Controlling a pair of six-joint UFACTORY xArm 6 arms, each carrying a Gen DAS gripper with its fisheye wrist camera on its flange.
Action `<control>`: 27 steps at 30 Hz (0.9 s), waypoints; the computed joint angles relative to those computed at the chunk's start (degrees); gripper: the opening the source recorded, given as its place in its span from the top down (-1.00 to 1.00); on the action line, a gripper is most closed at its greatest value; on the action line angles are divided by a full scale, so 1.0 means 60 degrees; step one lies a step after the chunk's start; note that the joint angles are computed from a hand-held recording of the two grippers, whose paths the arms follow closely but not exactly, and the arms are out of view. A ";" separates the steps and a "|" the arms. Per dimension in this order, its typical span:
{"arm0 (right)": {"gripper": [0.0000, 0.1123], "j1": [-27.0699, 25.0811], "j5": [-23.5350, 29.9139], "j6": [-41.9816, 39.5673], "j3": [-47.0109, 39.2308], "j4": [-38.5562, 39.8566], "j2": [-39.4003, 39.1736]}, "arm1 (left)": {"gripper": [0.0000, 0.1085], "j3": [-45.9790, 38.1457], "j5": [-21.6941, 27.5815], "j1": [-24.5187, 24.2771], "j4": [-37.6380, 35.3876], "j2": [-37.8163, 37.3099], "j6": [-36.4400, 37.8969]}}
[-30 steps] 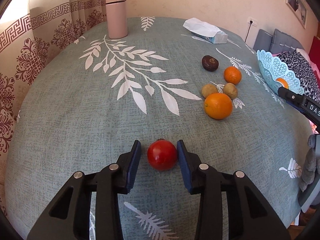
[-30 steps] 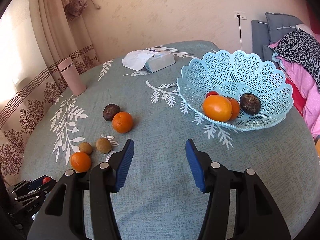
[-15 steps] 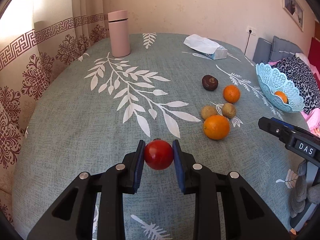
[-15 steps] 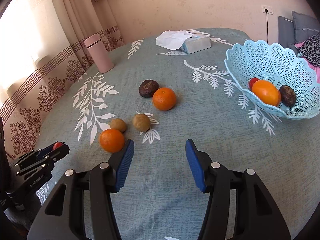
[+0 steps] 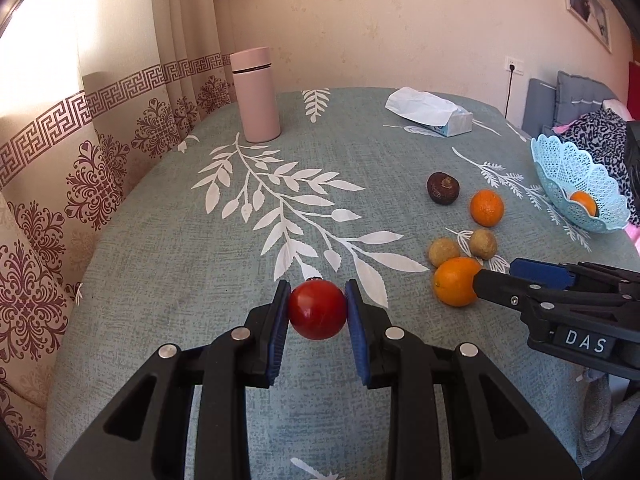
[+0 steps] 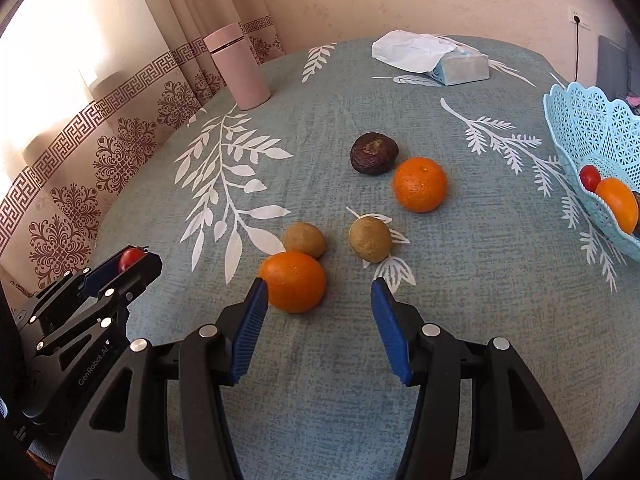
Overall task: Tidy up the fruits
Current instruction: 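Grasp an orange with the right tool while the left tool holds the tomato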
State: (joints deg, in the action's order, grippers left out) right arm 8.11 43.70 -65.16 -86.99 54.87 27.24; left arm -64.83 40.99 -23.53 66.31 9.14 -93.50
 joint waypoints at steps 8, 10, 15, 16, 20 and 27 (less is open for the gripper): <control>0.01 0.0268 -0.0057 0.0297 -0.0169 -0.0335 0.0174 | 0.48 0.0041 -0.0326 0.0224 -0.0052 0.0127 0.0029; 0.01 0.0333 -0.0084 0.0337 -0.0186 -0.0398 0.0202 | 0.48 0.0069 -0.0381 0.0276 -0.0084 0.0150 0.0047; 0.01 0.0451 -0.0161 0.0435 -0.0257 -0.0512 0.0312 | 0.48 0.0155 -0.0672 0.0433 -0.0207 0.0180 0.0033; 0.01 0.0471 -0.0212 0.0406 -0.0242 -0.0512 0.0317 | 0.48 0.0171 -0.0724 0.0450 -0.0209 0.0183 0.0014; 0.02 0.0559 -0.0512 0.0076 -0.0047 -0.0395 0.0236 | 0.48 0.0213 -0.0917 0.0549 -0.0360 0.0226 0.0033; 0.24 0.0533 -0.0525 -0.0193 0.0035 -0.0181 0.0205 | 0.48 0.0272 -0.1215 0.0688 -0.0534 0.0256 0.0080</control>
